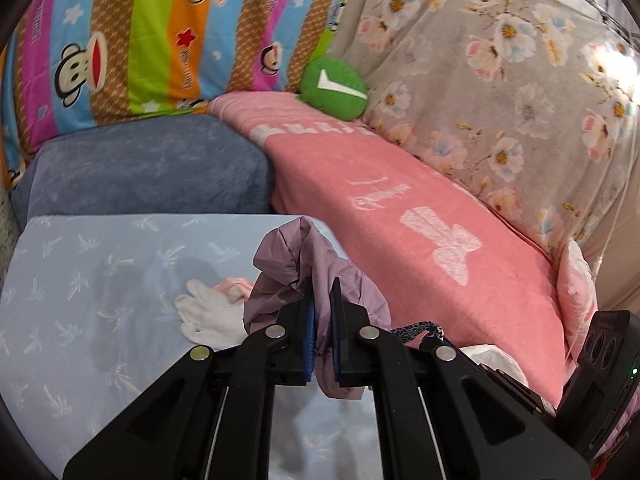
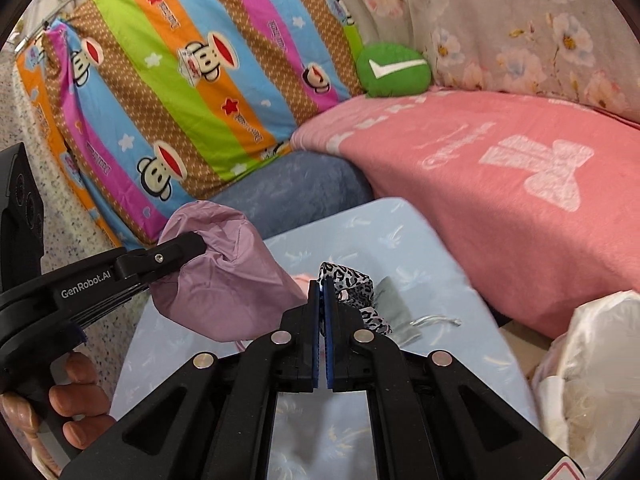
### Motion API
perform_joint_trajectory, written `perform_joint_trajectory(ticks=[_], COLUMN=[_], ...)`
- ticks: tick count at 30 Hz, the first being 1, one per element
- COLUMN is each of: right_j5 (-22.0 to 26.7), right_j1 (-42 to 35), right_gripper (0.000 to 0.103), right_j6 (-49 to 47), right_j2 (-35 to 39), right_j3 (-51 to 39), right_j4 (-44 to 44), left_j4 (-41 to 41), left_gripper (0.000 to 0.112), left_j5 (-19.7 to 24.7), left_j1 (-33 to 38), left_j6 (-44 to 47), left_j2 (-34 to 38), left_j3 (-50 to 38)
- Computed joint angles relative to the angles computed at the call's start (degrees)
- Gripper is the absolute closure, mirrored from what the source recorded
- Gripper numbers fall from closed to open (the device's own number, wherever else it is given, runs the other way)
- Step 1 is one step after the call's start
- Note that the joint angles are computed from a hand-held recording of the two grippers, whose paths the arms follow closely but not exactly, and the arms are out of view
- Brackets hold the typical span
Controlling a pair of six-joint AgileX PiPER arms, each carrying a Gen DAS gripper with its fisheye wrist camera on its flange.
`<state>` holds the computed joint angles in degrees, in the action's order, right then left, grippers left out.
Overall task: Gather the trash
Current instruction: 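Carry both cloths to the white bin and open both tools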
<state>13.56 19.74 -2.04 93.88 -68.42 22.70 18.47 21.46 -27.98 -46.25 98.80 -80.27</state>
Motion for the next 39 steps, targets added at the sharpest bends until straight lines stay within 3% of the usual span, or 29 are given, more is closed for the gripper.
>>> perform_joint_trajectory(ticks=[6, 11, 19, 28, 39], right_j5=[-0.4, 1.7, 10.0, 19.1, 22.8], right_j1=[-5.1, -12.7, -29.4, -47.0, -56.2], right_gripper=[0.101, 0.101, 0.101, 0.101, 0.101], right_j6=[-4.8, -17.1, -37.2, -52.0, -59.5], right_j2=[-9.6, -16.4, -22.5, -23.3, -20.5], right_j3=[7.0, 12.6, 18.7, 23.6, 25.8], right_j4=[3.4, 14.7, 32.2, 41.9, 44.9], left_j4=[5.6, 6.8, 3.8, -2.1, -8.0], left_gripper=[0.106, 0.106, 0.106, 0.106, 0.104], left_j5=[3.0, 5.1, 9.3, 15.0, 21.4], left_j1=[-6.3, -11.6, -18.6, -23.8, -26.3], left_j6=[-3.8, -4.0, 0.2, 7.7, 12.5], left_j2=[0.5, 3.1, 10.8, 20.4, 29.8], left_j3=[-4.3, -9.3, -19.7, -33.2, -46.2])
